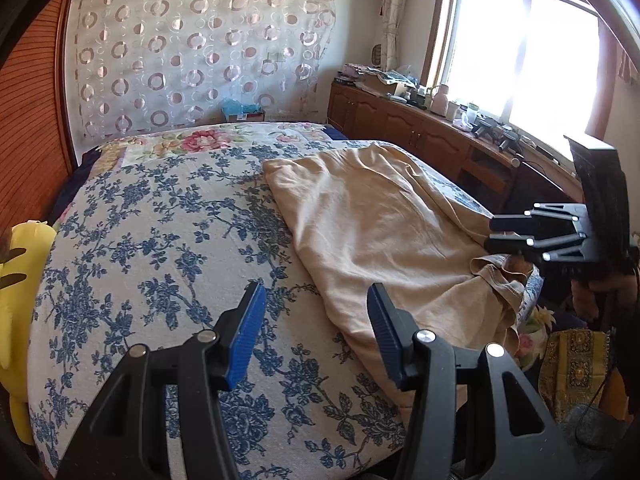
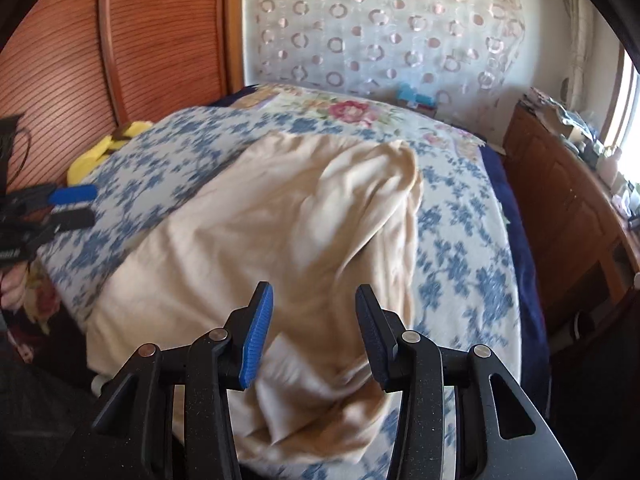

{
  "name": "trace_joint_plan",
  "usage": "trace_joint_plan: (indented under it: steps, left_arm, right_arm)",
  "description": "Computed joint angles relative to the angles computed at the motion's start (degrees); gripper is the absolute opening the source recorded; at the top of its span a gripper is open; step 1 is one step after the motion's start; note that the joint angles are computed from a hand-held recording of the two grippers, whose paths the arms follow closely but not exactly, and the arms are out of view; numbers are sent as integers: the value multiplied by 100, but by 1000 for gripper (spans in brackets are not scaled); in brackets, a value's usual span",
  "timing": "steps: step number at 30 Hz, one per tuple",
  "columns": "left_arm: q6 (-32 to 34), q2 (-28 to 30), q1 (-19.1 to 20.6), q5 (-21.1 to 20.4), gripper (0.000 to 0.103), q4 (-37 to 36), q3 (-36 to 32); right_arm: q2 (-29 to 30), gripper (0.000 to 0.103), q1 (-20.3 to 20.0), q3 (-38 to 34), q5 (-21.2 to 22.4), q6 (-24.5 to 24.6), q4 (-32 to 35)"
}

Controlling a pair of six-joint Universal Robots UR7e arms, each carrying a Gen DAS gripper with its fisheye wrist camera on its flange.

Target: Fold small clothes

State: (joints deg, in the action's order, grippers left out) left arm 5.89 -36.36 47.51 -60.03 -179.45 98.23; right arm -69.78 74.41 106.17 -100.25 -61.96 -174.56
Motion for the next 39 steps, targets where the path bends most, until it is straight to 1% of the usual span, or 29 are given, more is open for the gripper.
trace_joint_plan:
  steps: [2, 4, 9, 11, 12, 13, 15, 19, 21, 26, 27, 29, 30, 33, 37, 39]
  left_arm:
    - [21, 11, -21, -25, 52, 8, 4]
    - [14, 16, -45, -26, 52, 10, 15]
    - [7, 32, -73, -59, 52, 68, 21]
    - [-10, 43, -75, -67, 52, 118, 8]
    - [-7, 50, -81, -76, 52, 122, 9]
    - [-14, 55, -87, -79, 52, 128, 11]
    - [-24, 60, -88, -102, 52, 149, 4]
    - [-32, 87, -103, -130, 52, 174, 2]
    - [-33, 99, -116, -130, 52, 203, -6]
    - [-60, 146, -136, -108, 52, 302, -55]
    - [-70, 152, -137, -103, 52, 331, -61]
    - [-85, 165, -145, -69, 52, 377, -73]
    - [-87, 168, -147, -64, 52, 396, -78]
    - [-76, 173, -165, -20, 52, 413, -67]
    - [-77, 175, -170, -13, 52, 413, -65]
    - [-92, 171, -168, -28, 52, 416, -59]
  right_arm:
    - [-48, 43, -5, 201, -31, -88, -77]
    - [-48, 43, -25, 254, -83, -182, -61]
    - [68, 43, -130, 168, -274, -38, 60]
    - [13, 22, -187, 145, -225, -7, 304]
    - [-46, 7, -216, 168, -197, -45, 416]
    - [-142, 4, -257, 248, -134, -129, 434]
    - [-330, 3, -340, 374, 44, -175, 464]
    - [-779, 3, -536, 581, 302, -78, 439]
    - [-955, 3, -643, 624, 355, -71, 452]
    - [-1053, 3, -824, 662, 123, -25, 26]
    - [-1087, 3, -866, 636, 164, 49, 105]
    - [-1115, 7, -898, 640, 295, 120, 85]
    - [-1098, 11, -885, 633, 314, 141, 37]
    - [-1043, 15, -803, 641, 353, 128, -113]
    - [-1065, 27, -687, 684, 402, 60, -285]
    - [-1113, 29, -677, 705, 434, 122, -262]
